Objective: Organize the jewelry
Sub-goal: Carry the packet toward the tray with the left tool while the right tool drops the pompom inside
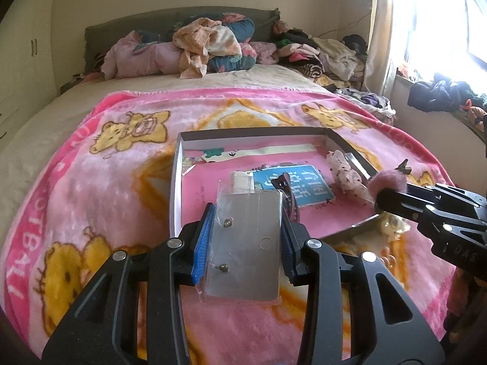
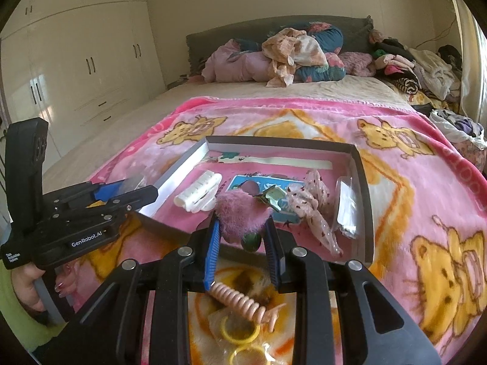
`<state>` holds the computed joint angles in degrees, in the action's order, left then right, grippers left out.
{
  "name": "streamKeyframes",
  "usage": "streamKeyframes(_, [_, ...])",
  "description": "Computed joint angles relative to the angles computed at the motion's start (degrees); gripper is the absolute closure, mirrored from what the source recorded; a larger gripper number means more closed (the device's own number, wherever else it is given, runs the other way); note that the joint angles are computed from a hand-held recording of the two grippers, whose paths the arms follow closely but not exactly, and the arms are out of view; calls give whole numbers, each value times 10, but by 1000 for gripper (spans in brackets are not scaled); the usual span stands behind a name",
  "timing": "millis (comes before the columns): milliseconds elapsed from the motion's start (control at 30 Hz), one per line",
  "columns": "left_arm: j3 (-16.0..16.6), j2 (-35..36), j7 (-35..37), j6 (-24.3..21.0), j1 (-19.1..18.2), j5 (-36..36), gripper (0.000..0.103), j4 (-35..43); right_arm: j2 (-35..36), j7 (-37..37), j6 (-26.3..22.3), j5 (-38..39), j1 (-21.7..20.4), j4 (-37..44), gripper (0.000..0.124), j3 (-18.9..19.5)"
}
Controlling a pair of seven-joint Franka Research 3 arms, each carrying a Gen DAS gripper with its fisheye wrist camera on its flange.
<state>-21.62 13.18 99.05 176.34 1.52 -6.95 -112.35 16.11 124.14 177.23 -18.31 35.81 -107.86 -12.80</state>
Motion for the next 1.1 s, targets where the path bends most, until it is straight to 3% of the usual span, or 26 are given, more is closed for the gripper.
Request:
streamKeyframes(700, [88, 101, -130, -73, -70, 142, 73, 138, 74, -72, -57, 79, -47, 82, 98, 32])
streamKeyframes(1100, [79, 117, -138, -78, -62, 154, 72, 149, 101, -83, -100, 102, -67, 108, 95, 50])
